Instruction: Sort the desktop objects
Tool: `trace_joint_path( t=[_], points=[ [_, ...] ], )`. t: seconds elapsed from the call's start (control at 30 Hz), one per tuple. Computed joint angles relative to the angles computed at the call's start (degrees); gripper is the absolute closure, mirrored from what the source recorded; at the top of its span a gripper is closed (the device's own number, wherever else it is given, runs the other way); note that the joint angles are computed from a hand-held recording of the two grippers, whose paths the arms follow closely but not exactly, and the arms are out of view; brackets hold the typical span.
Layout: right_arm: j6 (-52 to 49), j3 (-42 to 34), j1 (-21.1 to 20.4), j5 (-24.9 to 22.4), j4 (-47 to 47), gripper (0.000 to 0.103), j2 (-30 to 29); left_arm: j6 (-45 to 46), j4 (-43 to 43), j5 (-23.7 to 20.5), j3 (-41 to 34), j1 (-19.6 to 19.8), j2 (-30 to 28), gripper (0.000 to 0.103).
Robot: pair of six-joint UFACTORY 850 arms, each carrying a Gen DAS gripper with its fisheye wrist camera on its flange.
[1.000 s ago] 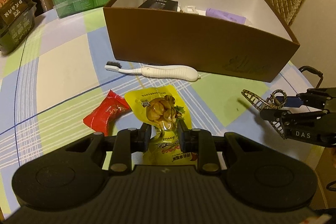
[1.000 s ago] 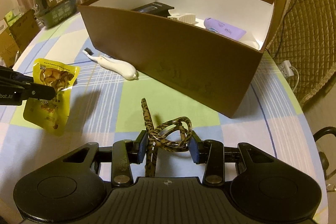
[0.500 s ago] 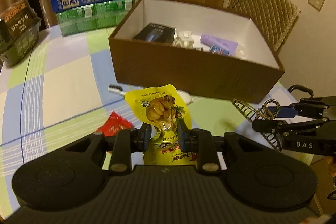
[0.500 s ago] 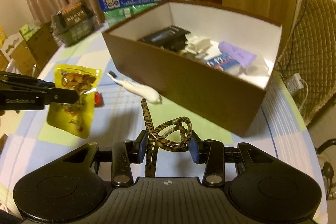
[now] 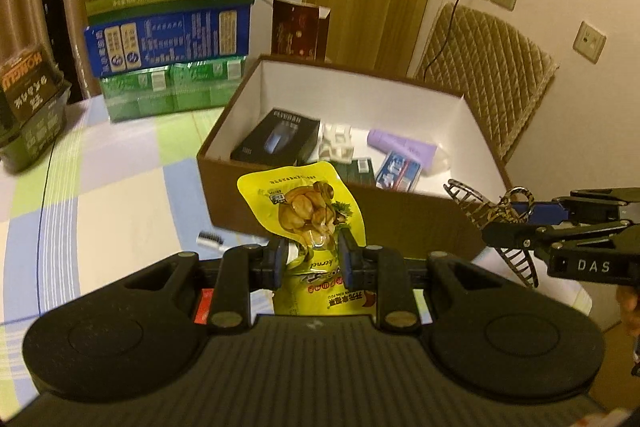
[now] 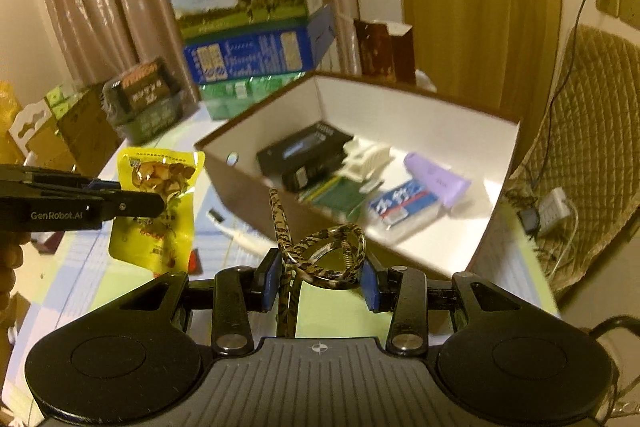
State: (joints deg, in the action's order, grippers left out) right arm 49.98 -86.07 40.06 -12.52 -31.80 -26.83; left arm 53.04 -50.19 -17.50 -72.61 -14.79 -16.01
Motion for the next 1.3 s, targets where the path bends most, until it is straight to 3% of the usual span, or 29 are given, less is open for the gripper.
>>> trace_joint_path(
  t=[0.2, 0.53, 0.87, 1.1, 1.3],
  points=[
    [0.6, -3.0, -1.9, -0.4, -3.2, 0.065, -0.8, 2.6, -3.3, -0.7, -4.7, -0.4, -2.7, 0.081],
    [-9.2, -9.8, -5.2, -3.0, 2.9, 0.065, -4.6, 0.3, -2.5, -3.3, -14.5, -1.6, -9.6, 0.081],
    [-33.4, -16.3, -7.9, -7.0, 21.0, 0.065, -9.8, -8.7, 7.3, -6.4, -23.7, -2.8, -17.1, 0.081],
    [-46.3, -23.1, -9.3, -13.0, 29.7, 0.065, -14.7, -14.7, 13.9, -9.4, -30.0, -3.0, -22.1, 0.081],
    [-55.9, -29.6, -10.0, -19.6, 36.1, 0.065, -19.4, -19.5, 16.9, -14.6, -36.5, -2.9, -27.0, 0.081]
  ],
)
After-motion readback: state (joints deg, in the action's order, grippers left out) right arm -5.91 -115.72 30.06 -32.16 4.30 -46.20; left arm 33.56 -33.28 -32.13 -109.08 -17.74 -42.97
